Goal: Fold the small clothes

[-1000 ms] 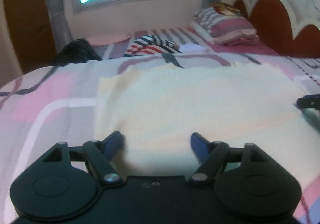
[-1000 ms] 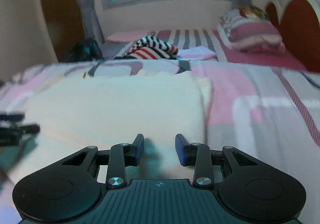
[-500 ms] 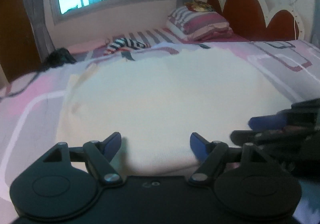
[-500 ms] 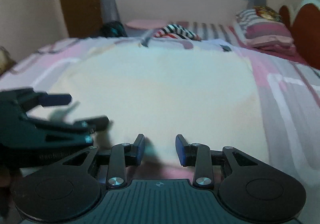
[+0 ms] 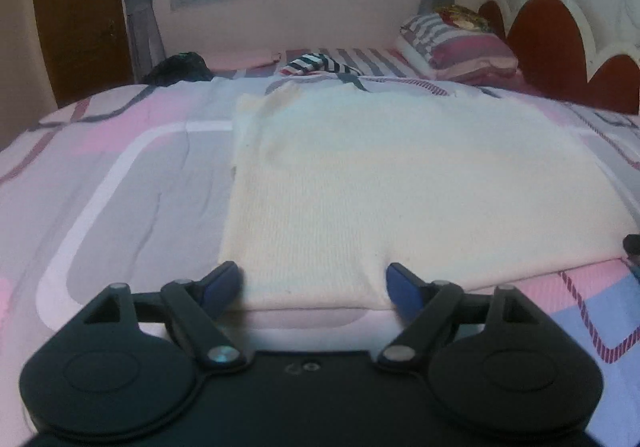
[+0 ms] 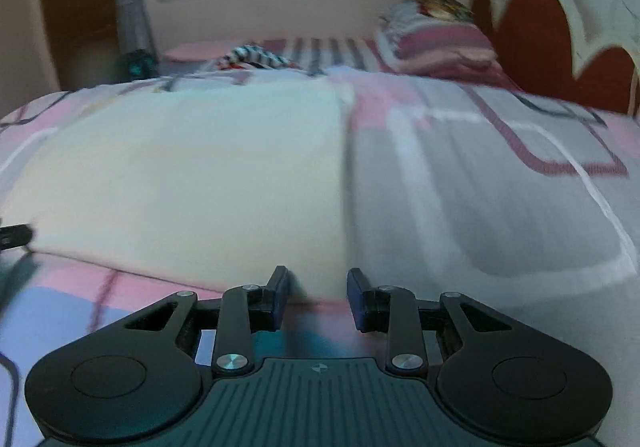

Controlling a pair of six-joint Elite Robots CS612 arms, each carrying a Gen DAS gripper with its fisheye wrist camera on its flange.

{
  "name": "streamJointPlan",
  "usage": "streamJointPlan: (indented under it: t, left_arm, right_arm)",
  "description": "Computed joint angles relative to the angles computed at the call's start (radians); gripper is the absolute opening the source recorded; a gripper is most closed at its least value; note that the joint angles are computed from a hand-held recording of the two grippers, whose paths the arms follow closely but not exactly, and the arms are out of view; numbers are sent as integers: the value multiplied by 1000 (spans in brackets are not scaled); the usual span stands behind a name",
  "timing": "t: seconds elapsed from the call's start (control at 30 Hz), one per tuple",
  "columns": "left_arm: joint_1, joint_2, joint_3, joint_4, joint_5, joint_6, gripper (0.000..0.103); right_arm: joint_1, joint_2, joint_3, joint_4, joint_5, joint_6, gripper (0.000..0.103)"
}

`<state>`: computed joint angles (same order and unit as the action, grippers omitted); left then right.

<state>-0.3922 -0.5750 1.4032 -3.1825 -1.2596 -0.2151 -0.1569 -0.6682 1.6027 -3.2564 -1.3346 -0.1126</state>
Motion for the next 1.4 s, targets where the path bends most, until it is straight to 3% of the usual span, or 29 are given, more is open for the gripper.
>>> streamJointPlan:
  t: [0.07, 0.17, 0.23, 0.33, 0.57, 0.7, 0.83, 0.93, 1.0, 1.07, 1.2, 1.27, 1.33, 1.4]
  left_arm:
    - [-10, -4, -4, -8, 3, 7, 71]
    - [-23, 1, -10, -7, 12, 47, 72]
    - [-26, 9, -23, 28, 13, 28, 74]
    - [-22, 13, -25, 20, 6, 2, 77]
    - [-21, 11, -22, 23, 9, 0, 78]
    - [-22, 13, -23, 19, 11, 4, 79]
    - [-19, 17, -26, 16, 4, 3, 83]
    - [-21, 17, -25, 15, 11, -1, 84]
    - [-20, 13, -25, 29, 8, -8, 84]
    - [-19, 6, -22, 43, 5, -16, 84]
    - [-19, -22, 18, 30, 27, -51, 80]
    - [-13, -44, 54, 29, 27, -120, 72]
    - [3, -64, 95, -11, -36, -225, 68]
    - [12, -71, 122, -68, -91, -280, 68]
  right_arm:
    - [-5, -3, 3, -21, 12, 34, 30]
    - [-5, -9, 17, -108, 33, 29, 31]
    - [0, -12, 19, -102, 37, -6, 31]
    - [9, -7, 2, 13, -4, -48, 31]
    - [-8, -13, 30, -92, 37, -9, 31]
    - [-1, -2, 1, -1, 11, -25, 30]
    - [-4, -6, 18, -76, 26, 15, 31]
    - [1, -8, 9, 19, 20, -40, 31]
    - [1, -18, 14, 16, 17, -39, 31]
    - [-11, -27, 32, -44, 59, -2, 30]
    - [-24, -37, 53, -106, 103, 19, 30]
    - [-33, -44, 56, -98, 125, 32, 30]
    - [-35, -51, 61, -105, 125, 43, 30]
    - [-34, -54, 64, -104, 126, 39, 30]
